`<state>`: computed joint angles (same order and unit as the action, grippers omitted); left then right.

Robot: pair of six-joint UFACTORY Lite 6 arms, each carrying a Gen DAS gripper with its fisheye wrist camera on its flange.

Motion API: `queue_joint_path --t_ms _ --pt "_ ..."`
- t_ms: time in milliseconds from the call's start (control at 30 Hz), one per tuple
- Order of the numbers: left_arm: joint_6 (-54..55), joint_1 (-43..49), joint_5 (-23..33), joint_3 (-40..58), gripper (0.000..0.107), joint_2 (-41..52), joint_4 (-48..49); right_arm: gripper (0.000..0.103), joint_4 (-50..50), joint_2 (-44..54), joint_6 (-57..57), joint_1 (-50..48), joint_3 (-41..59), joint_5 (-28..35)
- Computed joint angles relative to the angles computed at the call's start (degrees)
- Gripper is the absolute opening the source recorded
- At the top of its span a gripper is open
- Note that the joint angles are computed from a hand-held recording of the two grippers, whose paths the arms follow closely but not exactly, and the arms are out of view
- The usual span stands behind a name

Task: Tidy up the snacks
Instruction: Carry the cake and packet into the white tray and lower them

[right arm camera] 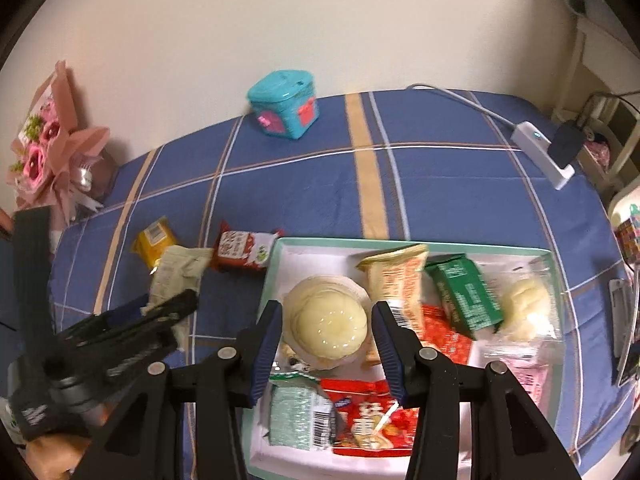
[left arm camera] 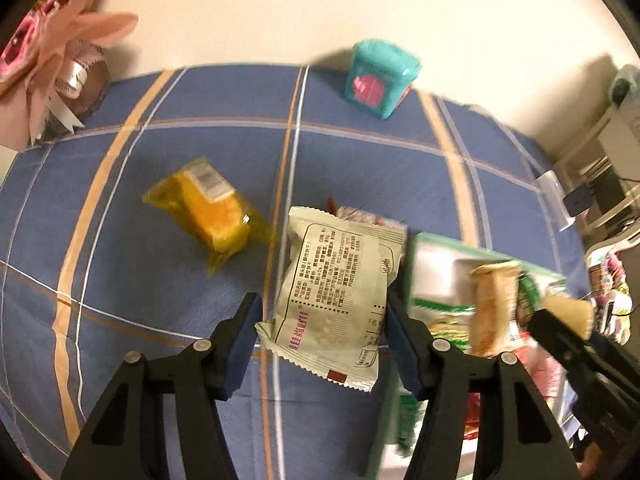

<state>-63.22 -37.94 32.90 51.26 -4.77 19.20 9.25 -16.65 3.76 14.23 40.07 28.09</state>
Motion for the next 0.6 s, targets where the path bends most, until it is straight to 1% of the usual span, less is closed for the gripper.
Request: queue_joint_path --t_ms 100,167,267,300,400,600 --pt "-4.42 -2.99 2.22 2.45 0.062 -0.78 2.93 0.049 2.17 -0.93 -4.17 -4.86 -0.3 1.08" --pt "-5.78 -3.85 1.52 3.77 0.062 0.27 3.94 0.049 1.55 -1.44 -5.09 -8.11 -0.29 1.69" --pt "-7.03 -5.71 -0.16 7.46 0.062 4.18 3.98 0.049 2.64 -1.67 -8.73 -14.08 -0.05 2.8" --pt "-6.73 -6.44 0.59 8.15 0.062 3.93 3.35 0.049 3.69 -1.4 -10.48 -16.13 0.06 2.96" --pt "-7.0 -8.98 0.7 12.39 0.062 8.39 3.4 0.049 6.22 -0.86 -15.22 -21.9 0.56 3.86" --pt "-7.29 -12.5 1.41 19.84 0.062 15.99 3.86 0.049 10.24 1.26 -23.13 -29.8 1.95 5.12"
